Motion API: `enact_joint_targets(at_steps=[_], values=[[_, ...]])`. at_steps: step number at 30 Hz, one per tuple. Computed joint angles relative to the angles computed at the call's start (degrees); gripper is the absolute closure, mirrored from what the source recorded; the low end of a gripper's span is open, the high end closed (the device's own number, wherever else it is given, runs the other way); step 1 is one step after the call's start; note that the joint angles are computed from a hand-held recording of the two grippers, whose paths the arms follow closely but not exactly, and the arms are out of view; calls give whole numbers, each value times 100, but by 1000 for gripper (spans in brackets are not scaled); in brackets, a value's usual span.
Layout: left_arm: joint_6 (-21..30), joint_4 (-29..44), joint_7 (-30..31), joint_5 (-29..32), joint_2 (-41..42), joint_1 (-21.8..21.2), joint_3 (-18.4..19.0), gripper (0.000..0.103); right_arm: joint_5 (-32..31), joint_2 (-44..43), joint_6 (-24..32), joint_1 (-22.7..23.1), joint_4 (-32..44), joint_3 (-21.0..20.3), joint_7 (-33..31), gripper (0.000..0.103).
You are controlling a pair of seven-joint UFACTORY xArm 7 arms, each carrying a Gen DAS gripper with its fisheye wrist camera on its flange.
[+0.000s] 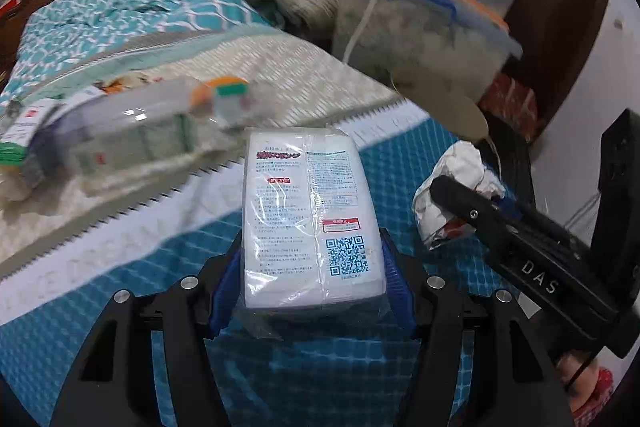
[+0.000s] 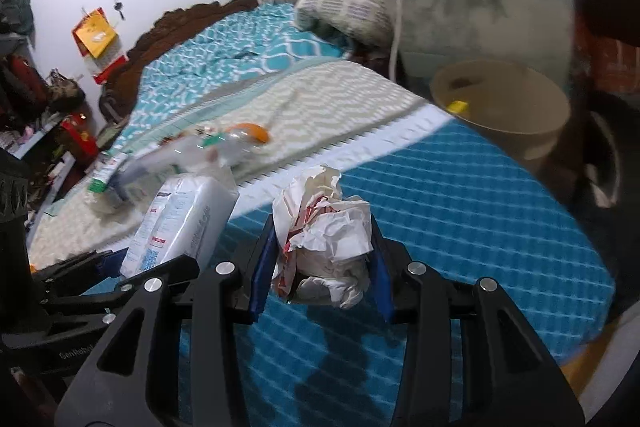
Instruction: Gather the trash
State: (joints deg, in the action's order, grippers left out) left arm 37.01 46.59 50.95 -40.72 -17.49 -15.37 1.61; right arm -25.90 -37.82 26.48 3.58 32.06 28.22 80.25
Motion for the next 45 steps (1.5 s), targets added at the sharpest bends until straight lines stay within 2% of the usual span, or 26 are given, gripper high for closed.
enact_joint_targets(at_steps=[6,7,10,13,18,25,45], values=[[-316,-102,-363,524,236,-97,-365,41,12,-23,495,188,-126,-98,-249,48],[-361,-104,-464,628,272,-101,-399,38,-9,-49,557,196,-147,-97,-248,46],[-404,-21,-647,700,384,-99,-358,25,-47,-209,491,207,-298,-144,-171,34],[-409,65,-858,795,495,-45,-350,23,-79,-318,354,166,-404,-146,-131,28],[-787,-135,-1044,1076,356,-55,-441,23,-25,-466,326,168,-500,-60,-51,28],[-1019,-277,-1212,1351,258,-147,-398,22,-54,-653,388,98,-524,142,84,26],[-1062,-292,-1371,1518,293,-210,-345,19,49,-630,422,214,-630,23,126,26]])
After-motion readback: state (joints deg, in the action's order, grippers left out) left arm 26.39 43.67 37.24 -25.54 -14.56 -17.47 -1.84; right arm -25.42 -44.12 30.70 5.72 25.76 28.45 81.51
